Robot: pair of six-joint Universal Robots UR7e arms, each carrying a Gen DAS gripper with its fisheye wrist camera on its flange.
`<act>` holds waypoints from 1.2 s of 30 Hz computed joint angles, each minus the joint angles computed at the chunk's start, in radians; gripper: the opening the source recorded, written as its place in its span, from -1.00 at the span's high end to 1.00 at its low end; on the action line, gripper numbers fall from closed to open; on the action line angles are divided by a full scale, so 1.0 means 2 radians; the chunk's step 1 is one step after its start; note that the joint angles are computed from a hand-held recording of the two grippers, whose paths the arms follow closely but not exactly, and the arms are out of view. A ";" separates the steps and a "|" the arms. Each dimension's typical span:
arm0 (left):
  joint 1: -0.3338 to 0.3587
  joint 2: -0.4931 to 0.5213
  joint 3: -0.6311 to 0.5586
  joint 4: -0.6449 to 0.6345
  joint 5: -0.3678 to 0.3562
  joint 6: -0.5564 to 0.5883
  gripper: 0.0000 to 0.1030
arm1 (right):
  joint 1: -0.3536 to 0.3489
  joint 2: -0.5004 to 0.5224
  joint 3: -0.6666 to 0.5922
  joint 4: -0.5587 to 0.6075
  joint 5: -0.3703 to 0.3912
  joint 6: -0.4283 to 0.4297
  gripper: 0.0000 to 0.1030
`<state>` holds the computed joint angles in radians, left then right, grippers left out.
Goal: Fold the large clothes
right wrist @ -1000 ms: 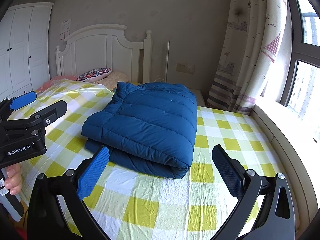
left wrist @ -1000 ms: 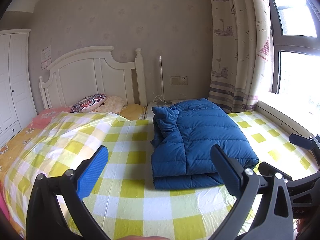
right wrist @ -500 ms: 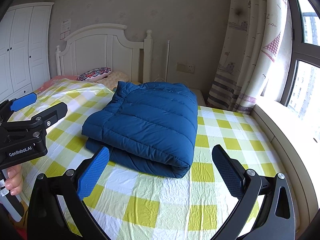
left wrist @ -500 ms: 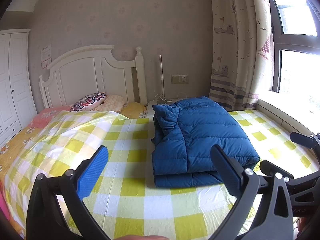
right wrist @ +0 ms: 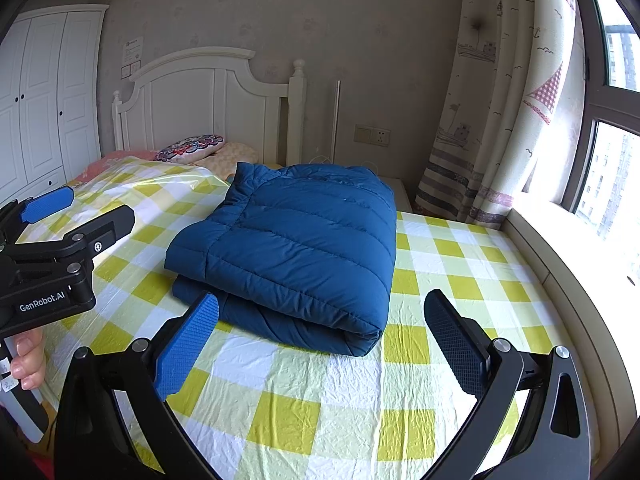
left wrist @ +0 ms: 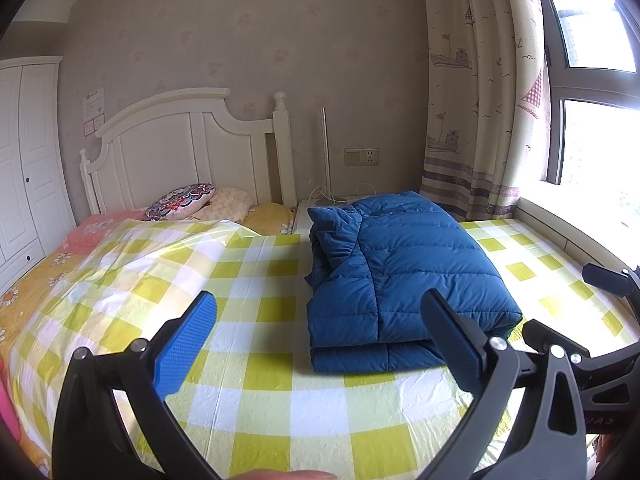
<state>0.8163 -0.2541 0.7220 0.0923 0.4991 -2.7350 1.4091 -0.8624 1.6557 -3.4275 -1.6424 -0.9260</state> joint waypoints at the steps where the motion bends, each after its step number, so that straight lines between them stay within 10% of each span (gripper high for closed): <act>1: 0.000 -0.001 0.002 -0.003 -0.001 0.002 -0.96 | 0.000 0.000 0.001 0.000 0.001 0.000 -0.91; 29: 0.001 -0.018 0.040 -0.045 0.019 0.023 -0.96 | -0.003 0.001 0.002 0.011 0.001 -0.008 -0.91; 36: 0.050 0.019 -0.100 0.100 0.009 -0.008 -0.96 | -0.018 0.006 -0.051 0.057 -0.010 -0.004 -0.91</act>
